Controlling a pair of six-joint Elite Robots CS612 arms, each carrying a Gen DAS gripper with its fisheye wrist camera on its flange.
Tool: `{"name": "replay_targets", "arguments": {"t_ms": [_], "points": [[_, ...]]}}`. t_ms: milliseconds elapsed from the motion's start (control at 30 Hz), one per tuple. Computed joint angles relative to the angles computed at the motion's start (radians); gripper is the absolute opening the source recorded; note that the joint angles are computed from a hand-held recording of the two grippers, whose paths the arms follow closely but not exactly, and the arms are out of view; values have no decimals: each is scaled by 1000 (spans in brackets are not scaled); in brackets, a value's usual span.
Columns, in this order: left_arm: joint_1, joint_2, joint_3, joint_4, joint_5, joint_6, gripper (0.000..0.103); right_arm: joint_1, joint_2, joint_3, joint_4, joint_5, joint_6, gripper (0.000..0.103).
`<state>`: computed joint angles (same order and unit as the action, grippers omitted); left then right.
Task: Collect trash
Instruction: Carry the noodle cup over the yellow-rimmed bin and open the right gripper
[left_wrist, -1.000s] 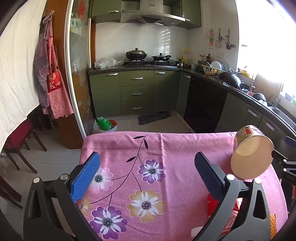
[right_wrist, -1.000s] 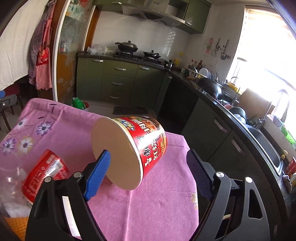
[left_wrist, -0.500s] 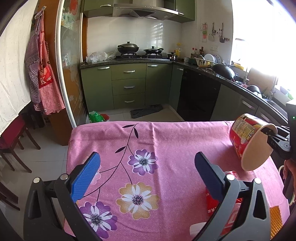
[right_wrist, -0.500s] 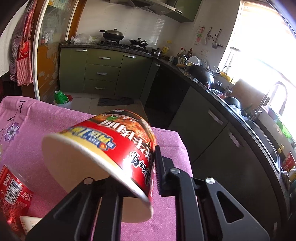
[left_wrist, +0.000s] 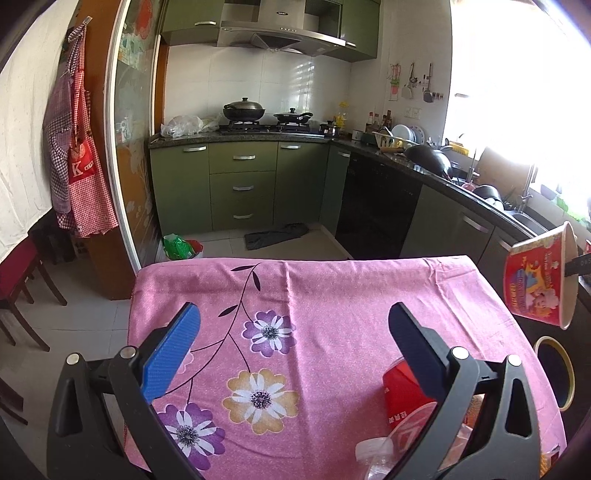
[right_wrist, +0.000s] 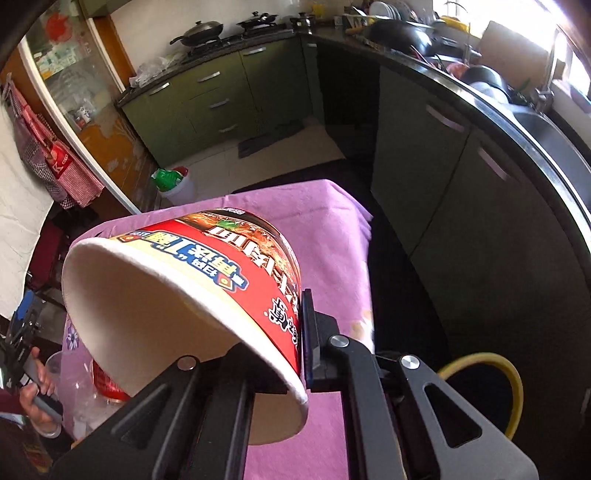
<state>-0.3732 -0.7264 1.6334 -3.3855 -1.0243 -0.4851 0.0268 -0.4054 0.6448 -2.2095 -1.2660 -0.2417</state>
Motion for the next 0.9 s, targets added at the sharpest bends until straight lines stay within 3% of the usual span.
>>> {"name": "replay_targets", "arguments": {"t_ms": [167, 300, 467, 733, 800, 900], "points": [[-13, -21, 22, -30, -42, 29, 97, -79, -87, 124, 79, -79, 28, 5], [-30, -44, 49, -39, -61, 46, 97, -144, -83, 147, 173, -115, 82, 5], [-49, -73, 77, -24, -83, 42, 97, -181, 19, 26, 338, -156, 111, 5], [-84, -102, 101, 23, -25, 57, 97, -185, 212, -257, 592, -215, 96, 10], [-84, -105, 98, 38, -28, 56, 97, -186, 236, -295, 617, -227, 110, 27], [-83, -104, 91, 56, -49, 63, 97, -191, 218, -252, 573, -251, 105, 31]]}}
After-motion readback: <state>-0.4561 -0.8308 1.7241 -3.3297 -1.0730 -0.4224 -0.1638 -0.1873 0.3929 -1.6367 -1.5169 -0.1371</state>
